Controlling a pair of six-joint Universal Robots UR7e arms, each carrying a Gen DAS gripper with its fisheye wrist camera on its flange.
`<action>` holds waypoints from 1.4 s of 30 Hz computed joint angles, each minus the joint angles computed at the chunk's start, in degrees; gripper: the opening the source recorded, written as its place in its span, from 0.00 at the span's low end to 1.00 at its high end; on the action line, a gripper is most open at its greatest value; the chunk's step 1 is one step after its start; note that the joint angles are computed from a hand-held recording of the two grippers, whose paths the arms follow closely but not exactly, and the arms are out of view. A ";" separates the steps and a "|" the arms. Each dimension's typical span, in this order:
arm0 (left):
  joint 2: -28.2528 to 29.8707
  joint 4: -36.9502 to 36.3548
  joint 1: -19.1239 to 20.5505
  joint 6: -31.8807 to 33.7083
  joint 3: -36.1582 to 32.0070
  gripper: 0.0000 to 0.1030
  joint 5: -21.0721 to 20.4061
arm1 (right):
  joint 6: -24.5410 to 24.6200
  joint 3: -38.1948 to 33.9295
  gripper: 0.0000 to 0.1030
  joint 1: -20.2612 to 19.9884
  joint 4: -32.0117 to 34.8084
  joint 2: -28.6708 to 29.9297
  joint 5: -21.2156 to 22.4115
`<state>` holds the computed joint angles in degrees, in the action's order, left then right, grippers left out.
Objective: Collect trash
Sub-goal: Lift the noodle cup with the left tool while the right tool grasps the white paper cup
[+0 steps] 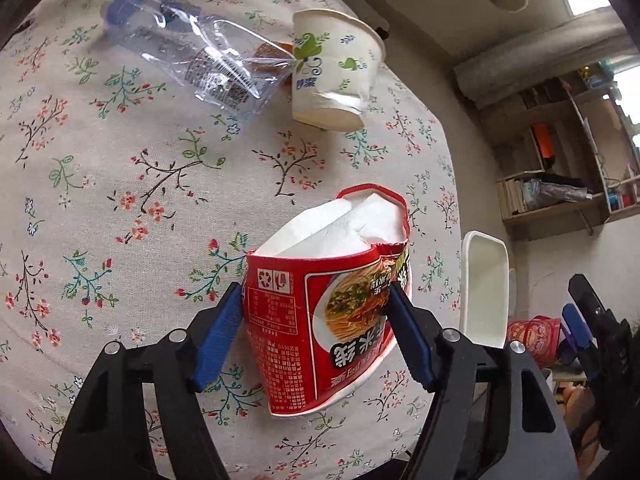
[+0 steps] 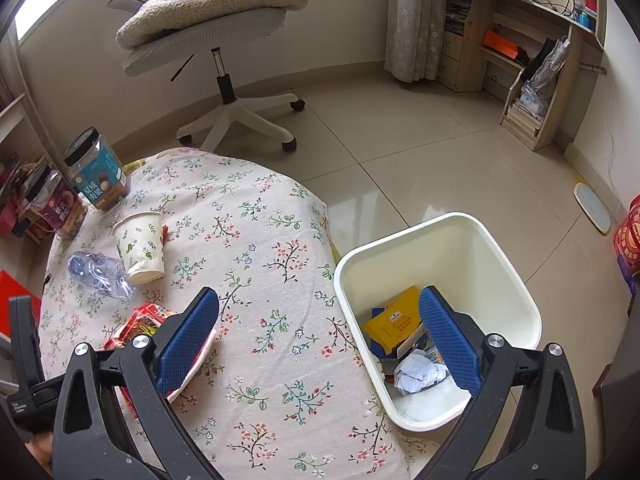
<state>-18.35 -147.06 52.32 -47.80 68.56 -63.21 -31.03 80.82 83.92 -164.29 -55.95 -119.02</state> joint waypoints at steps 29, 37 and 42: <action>-16.57 -13.92 -5.96 17.89 19.96 0.69 41.29 | 6.17 -27.22 0.93 5.55 20.72 26.35 3.23; -17.44 -11.25 -5.28 15.00 20.66 0.69 41.58 | 10.87 -30.30 0.61 4.85 27.36 27.17 7.01; -18.24 -12.17 -5.11 13.69 21.34 0.69 41.47 | 8.86 -25.45 0.60 5.56 23.25 24.15 7.88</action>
